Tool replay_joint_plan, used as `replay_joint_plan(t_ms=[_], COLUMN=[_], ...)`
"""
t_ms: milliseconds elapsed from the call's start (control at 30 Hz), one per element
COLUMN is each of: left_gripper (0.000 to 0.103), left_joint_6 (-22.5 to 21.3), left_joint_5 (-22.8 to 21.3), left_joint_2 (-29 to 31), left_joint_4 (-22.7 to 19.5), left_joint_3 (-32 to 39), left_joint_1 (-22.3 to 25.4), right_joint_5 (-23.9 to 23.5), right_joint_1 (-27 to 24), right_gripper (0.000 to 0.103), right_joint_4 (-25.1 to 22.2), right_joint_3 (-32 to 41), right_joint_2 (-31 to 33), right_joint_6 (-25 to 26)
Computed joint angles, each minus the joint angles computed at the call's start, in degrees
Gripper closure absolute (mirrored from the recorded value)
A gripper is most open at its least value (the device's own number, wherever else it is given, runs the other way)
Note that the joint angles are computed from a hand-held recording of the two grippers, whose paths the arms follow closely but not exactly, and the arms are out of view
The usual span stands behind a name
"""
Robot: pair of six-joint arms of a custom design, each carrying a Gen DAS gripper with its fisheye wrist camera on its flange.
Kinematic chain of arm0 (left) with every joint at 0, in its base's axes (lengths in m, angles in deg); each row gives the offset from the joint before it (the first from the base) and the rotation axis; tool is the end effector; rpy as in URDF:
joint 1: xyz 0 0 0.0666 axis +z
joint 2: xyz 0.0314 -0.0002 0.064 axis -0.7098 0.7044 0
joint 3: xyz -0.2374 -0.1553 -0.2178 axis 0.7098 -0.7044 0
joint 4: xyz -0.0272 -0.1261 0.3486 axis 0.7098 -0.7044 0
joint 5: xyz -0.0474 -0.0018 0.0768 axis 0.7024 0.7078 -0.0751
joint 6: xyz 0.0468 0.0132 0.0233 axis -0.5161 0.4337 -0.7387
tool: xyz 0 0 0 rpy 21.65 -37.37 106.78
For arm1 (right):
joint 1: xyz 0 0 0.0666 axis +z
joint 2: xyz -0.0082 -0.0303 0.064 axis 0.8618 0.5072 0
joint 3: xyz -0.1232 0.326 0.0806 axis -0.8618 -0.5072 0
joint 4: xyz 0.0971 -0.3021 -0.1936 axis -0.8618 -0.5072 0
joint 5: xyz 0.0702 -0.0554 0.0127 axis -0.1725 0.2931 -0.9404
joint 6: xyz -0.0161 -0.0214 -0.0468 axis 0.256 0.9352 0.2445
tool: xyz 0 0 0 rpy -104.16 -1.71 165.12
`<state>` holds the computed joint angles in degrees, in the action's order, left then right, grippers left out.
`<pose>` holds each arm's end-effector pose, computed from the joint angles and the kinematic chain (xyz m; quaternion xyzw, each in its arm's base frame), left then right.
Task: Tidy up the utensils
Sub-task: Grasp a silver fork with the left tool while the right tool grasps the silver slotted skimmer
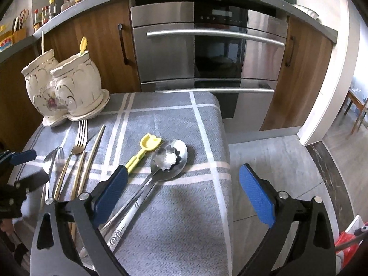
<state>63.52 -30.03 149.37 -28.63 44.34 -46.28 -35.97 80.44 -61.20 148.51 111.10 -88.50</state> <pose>0.5871 -0.0188 0.3930 0.1040 0.9232 -0.0801 0.3613 0.6214 0.2318 0.3807 -0.0530 0.9160 0.0453 0.3951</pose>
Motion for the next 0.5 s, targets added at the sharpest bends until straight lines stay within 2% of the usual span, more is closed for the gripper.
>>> replay_joint_plan(t_ms=[100, 233, 400, 500], left_gripper=[0.043, 0.054, 0.062, 0.067], left_joint_6=[-0.38, -0.39, -0.22, 0.04], left_joint_5=[0.01, 0.36, -0.16, -0.57], left_joint_2=[0.29, 1.09, 1.82, 2.39], left_joint_4=[-0.37, -1.55, -1.93, -1.92], left_joint_3=[0.2, 1.08, 1.84, 2.38], left_joint_1=[-0.08, -0.21, -0.46, -0.59], right_joint_5=[-0.59, -1.06, -1.66, -1.76], right_joint_1=[0.02, 0.1, 0.29, 0.43], right_gripper=[0.012, 0.015, 0.021, 0.03], right_joint_4=[-0.34, -0.62, -1.46, -2.09], right_joint_3=[0.27, 0.61, 1.54, 2.56], right_joint_2=[0.12, 0.34, 1.01, 1.76], right_joint_6=[-0.22, -0.23, -0.3, -0.27])
